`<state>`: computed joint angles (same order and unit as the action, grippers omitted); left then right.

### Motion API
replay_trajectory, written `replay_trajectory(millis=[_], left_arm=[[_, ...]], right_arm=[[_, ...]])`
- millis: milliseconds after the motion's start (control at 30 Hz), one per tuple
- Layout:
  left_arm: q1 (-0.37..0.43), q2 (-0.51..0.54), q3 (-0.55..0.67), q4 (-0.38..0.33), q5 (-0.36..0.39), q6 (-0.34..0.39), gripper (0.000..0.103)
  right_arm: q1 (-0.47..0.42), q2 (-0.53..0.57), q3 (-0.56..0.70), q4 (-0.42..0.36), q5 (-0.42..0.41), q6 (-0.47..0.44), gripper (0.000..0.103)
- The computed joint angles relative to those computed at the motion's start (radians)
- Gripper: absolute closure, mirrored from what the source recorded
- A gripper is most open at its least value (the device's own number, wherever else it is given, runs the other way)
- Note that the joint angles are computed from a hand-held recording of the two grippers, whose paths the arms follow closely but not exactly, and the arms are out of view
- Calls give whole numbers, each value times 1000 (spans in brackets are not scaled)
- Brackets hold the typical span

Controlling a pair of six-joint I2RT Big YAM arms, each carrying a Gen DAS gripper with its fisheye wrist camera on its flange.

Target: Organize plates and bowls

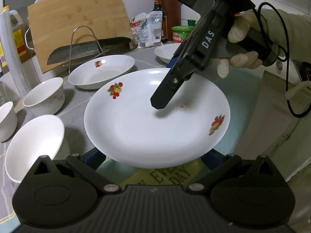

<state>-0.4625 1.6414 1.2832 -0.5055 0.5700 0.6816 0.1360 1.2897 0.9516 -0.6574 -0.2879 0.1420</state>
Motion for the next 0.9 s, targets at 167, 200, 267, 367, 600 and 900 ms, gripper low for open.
replay_trajectory(millis=[167, 200, 267, 367, 600, 900], left_arm=[[-24, 6, 16, 3, -19, -27, 1], [-28, 7, 18, 4, -22, -31, 1], [-34, 9, 21, 9, -27, -37, 1], [-55, 13, 30, 18, -43, -59, 1], [-104, 33, 60, 34, -81, -89, 1], [-163, 70, 112, 35, -114, -113, 1]], right_arm=[[-35, -17, -5, -13, -19, -37, 0], [-43, -18, -5, -16, -23, -44, 0], [-59, -24, -8, -21, -33, -59, 0], [-85, -33, -13, -24, -42, -75, 0], [-155, -58, -26, -41, -80, -130, 0], [-254, -87, -36, -71, -117, -203, 0]])
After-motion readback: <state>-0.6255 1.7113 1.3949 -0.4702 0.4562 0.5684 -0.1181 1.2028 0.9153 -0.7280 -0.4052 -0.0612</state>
